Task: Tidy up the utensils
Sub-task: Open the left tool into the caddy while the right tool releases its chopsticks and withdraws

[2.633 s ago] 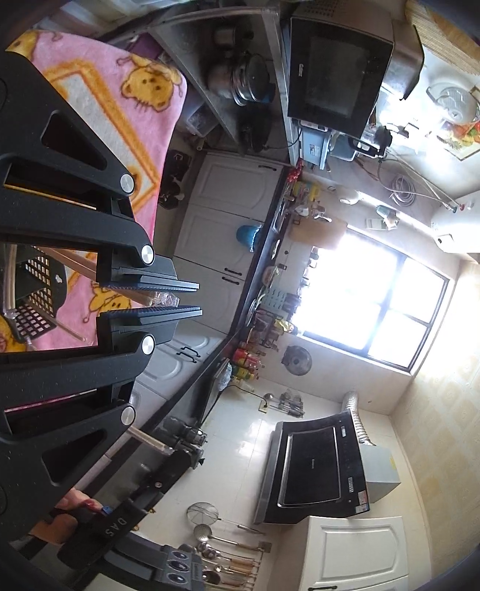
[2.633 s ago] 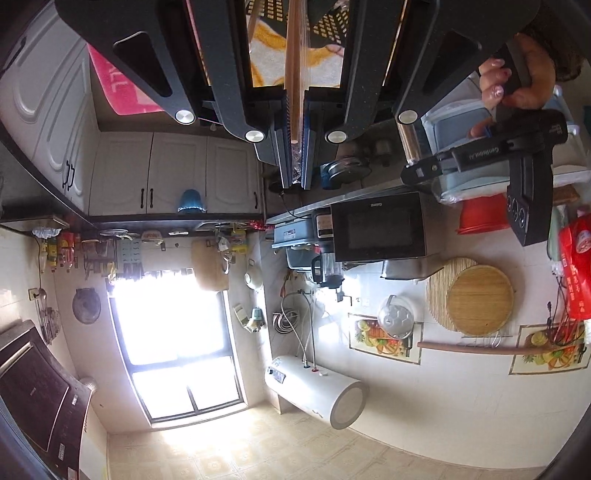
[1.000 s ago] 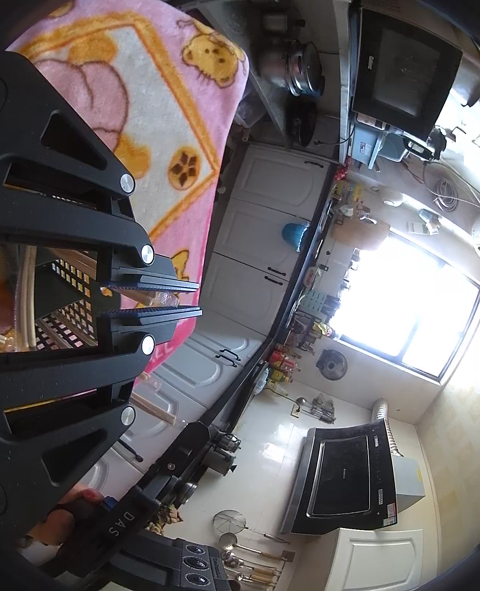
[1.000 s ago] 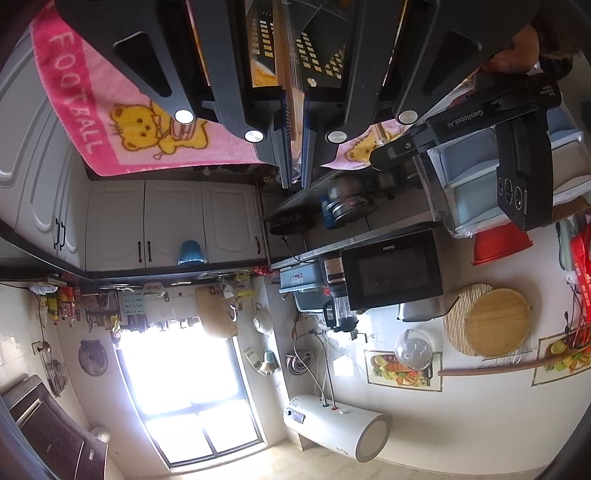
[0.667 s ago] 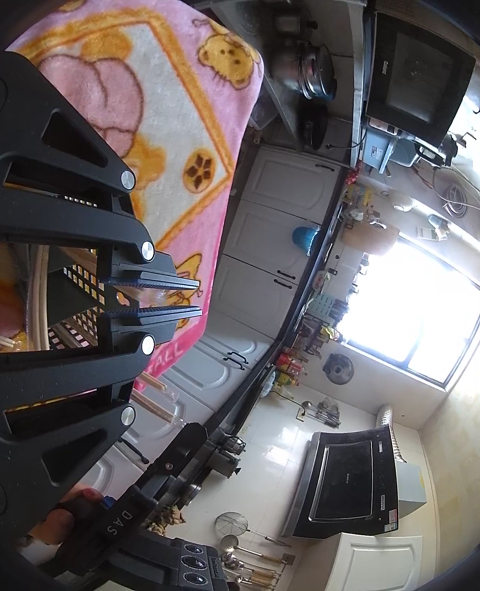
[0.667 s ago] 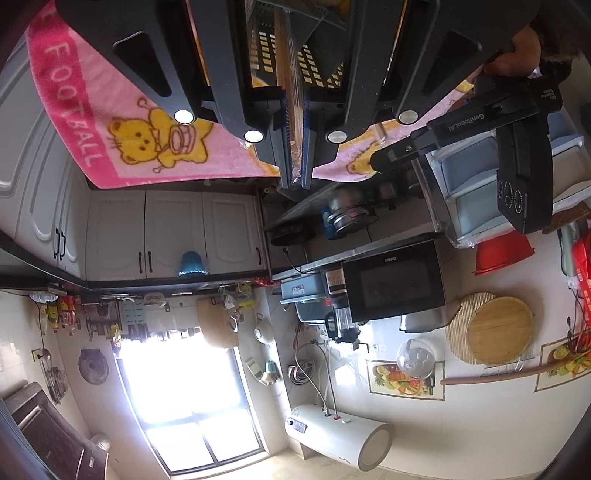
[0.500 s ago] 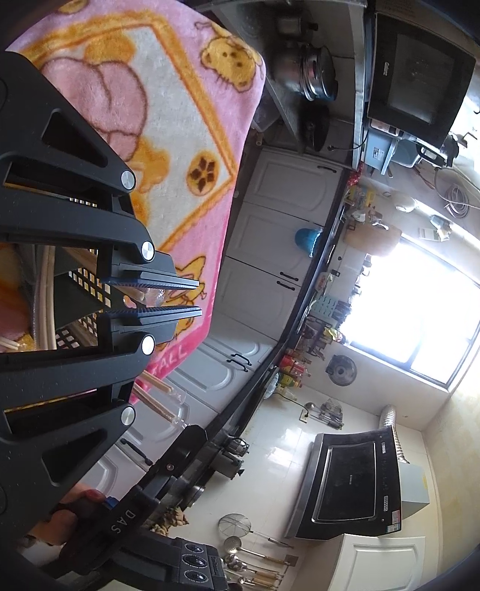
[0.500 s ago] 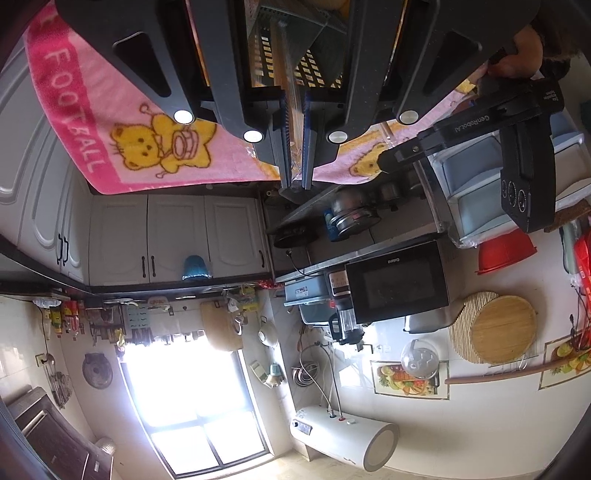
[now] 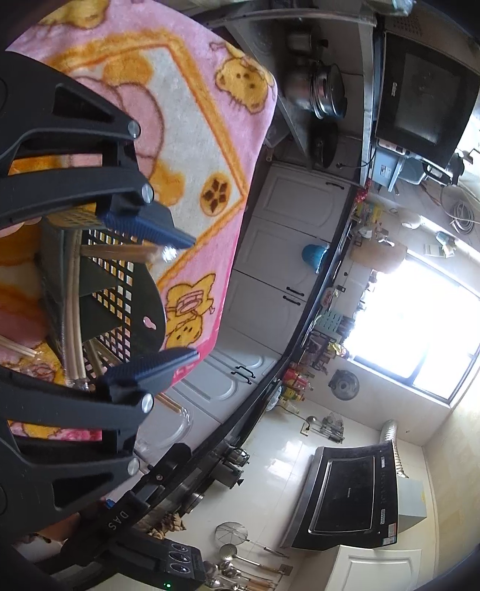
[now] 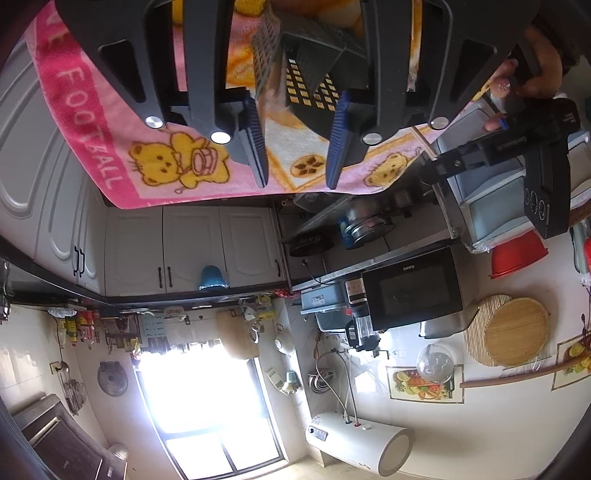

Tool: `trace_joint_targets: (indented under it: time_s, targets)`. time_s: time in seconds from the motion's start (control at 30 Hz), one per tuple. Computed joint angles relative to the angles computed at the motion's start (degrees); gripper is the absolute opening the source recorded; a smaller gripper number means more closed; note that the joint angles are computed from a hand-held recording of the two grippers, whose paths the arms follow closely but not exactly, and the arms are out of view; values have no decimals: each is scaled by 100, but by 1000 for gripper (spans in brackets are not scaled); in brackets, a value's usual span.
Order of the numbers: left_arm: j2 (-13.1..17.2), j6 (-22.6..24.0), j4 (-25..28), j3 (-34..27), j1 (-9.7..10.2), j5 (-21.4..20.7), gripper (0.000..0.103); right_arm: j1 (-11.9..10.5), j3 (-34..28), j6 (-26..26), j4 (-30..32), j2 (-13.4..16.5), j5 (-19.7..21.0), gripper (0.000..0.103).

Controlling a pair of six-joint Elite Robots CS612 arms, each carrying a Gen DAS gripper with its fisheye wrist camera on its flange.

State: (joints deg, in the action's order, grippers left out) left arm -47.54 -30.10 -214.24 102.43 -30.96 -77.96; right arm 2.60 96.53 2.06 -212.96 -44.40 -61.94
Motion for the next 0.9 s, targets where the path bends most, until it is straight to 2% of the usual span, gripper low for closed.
trace_joint_targets:
  time_s: [0.07,0.17,0.3,0.37,0.43,0.73,0.9]
  targets:
    - [-27,-39,-15,59,-8,55,55,-15,61,-37,-31,-24,-22,37]
    - [-51,-55,-59,125,-25,119,67,-23,131,-83,-16,-66,-65,41]
    - [-89,-110,-154,227,-51,213,78,-40,207,-138,-5,-113,-72,44]
    - [-106,-126,-243,285,-69,255,88,-42,253,-184,11,-142,-101,44]
    - [-127,-125,-325,346,-91,320,92,-46,314,-239,35,-180,-119,47]
    - [-221,-248,-584,612,-150,407,92,-69,593,-354,-12,-309,-151,56]
    - [-283,-312,-678,783,-215,581,92,-77,739,-410,-106,-359,-146,57]
